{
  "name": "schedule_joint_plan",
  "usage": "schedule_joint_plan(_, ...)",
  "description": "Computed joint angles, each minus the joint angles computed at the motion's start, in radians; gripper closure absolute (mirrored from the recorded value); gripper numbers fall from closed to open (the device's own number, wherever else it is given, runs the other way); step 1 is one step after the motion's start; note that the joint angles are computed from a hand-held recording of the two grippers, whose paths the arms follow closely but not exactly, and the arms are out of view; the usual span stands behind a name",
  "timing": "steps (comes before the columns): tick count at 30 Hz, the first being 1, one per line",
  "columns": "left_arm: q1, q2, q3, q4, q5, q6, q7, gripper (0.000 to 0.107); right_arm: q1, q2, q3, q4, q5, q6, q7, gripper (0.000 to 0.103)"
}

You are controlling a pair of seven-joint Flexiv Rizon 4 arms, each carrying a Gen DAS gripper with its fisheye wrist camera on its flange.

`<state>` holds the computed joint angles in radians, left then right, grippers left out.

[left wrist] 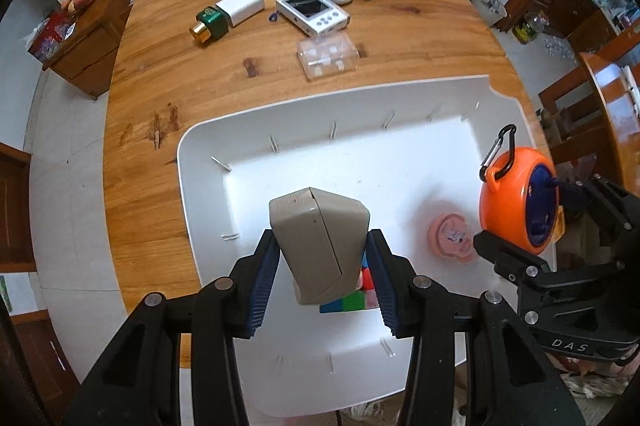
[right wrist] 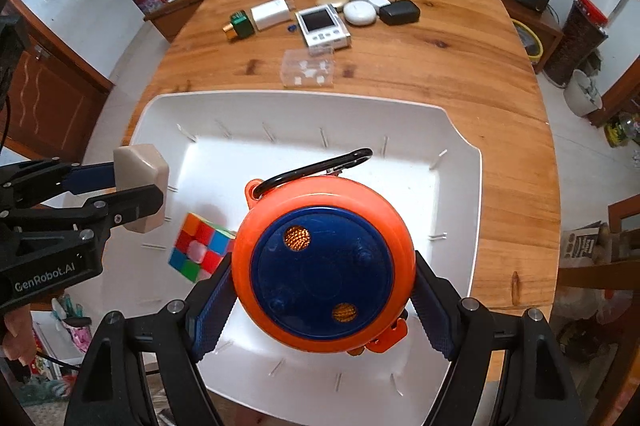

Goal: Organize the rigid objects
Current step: 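Carry the wedge block and cable reel over the tray with both tools, then open both tools to drop the wedge block and cable reel in the tray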

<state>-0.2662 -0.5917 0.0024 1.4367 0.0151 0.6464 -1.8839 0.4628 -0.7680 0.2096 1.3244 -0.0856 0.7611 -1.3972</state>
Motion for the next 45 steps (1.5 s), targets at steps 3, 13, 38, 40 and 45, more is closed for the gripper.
schedule_joint_plan(3,-0.001,-0.013,0.003,-0.003,0.012,0.0,0.009,0.059,0.008,-0.011,-0.009,-0.002,-0.009,-0.007,0.013,0.022)
schedule_joint_plan(13,0.008,-0.061,0.014,-0.017,0.017,-0.004,0.014,0.06,0.025,-0.06,-0.029,-0.034,-0.04,-0.056,0.048,0.022)
schedule_joint_plan(38,0.006,-0.121,0.034,-0.072,0.03,-0.077,-0.032,0.025,0.045,-0.156,-0.031,-0.144,-0.046,-0.204,-0.012,0.019)
schedule_joint_plan(40,0.009,-0.116,0.032,-0.074,0.028,-0.092,-0.035,0.025,0.046,-0.136,-0.032,-0.113,-0.052,-0.151,-0.024,0.019)
schedule_joint_plan(45,0.011,-0.097,0.034,-0.061,0.032,-0.092,-0.049,0.025,0.041,-0.107,-0.029,-0.084,-0.052,-0.099,-0.028,0.019)
